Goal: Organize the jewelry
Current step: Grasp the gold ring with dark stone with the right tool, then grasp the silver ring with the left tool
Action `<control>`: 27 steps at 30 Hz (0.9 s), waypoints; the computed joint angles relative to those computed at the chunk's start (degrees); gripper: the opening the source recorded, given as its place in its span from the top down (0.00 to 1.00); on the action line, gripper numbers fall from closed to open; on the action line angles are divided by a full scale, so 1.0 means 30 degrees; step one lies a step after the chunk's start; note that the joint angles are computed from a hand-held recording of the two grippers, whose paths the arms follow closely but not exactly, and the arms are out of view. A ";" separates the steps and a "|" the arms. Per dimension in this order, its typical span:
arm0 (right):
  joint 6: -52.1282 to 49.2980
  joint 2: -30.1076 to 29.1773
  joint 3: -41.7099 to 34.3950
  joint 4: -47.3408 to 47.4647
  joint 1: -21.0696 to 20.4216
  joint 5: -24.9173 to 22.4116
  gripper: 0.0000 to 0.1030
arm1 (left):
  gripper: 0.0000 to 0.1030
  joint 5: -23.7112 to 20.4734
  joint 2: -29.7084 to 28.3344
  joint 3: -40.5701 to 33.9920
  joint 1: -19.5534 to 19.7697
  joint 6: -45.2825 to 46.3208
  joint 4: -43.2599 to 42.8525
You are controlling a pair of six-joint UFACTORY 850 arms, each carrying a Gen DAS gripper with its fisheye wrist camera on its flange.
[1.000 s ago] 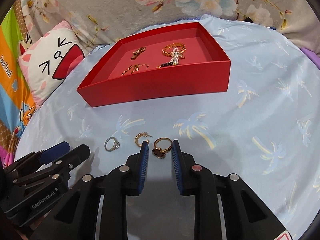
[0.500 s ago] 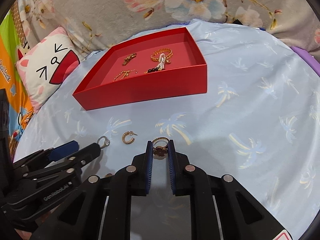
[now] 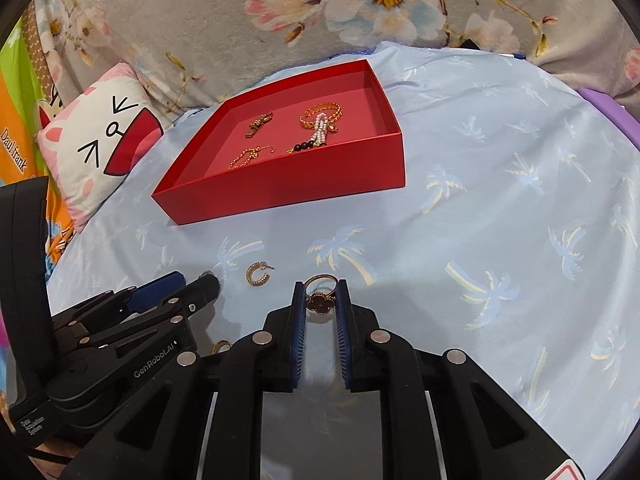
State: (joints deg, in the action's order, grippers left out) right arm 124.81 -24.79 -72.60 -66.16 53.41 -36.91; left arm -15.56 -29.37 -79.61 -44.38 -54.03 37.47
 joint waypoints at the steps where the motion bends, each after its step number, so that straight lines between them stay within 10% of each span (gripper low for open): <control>1: -0.0021 -0.0006 -0.0007 -0.0011 0.0000 0.0010 0.87 | 0.75 0.0036 0.0014 0.0028 0.0010 0.0020 0.0046; 7: 0.0114 0.0014 0.0016 -0.0030 0.0070 -0.0097 0.87 | 0.81 0.0365 0.0170 0.0306 0.0055 -0.0110 0.0340; 8: 0.0157 0.0028 0.0023 -0.0041 0.0098 -0.0129 0.87 | 1.00 0.0469 0.0198 0.0334 0.0116 0.0661 -0.0486; 20: 0.0909 0.0542 0.0532 -0.0365 0.0506 -0.0574 0.87 | 1.00 0.1227 0.0851 0.0999 0.0563 0.4157 -0.4631; 23: 0.1003 0.0593 0.0584 -0.0444 0.0529 -0.0623 0.87 | 0.72 0.1230 0.0546 0.0519 0.0670 0.4560 -0.5396; 27: 0.0962 0.0586 0.0558 -0.0415 0.0523 -0.0623 0.87 | 0.67 0.1190 -0.0040 -0.0231 0.0594 0.4890 -0.5291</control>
State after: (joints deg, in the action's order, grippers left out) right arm 127.70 -23.03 -70.92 -67.41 54.98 -38.78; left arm -11.99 -29.50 -80.30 -42.60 -39.36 21.60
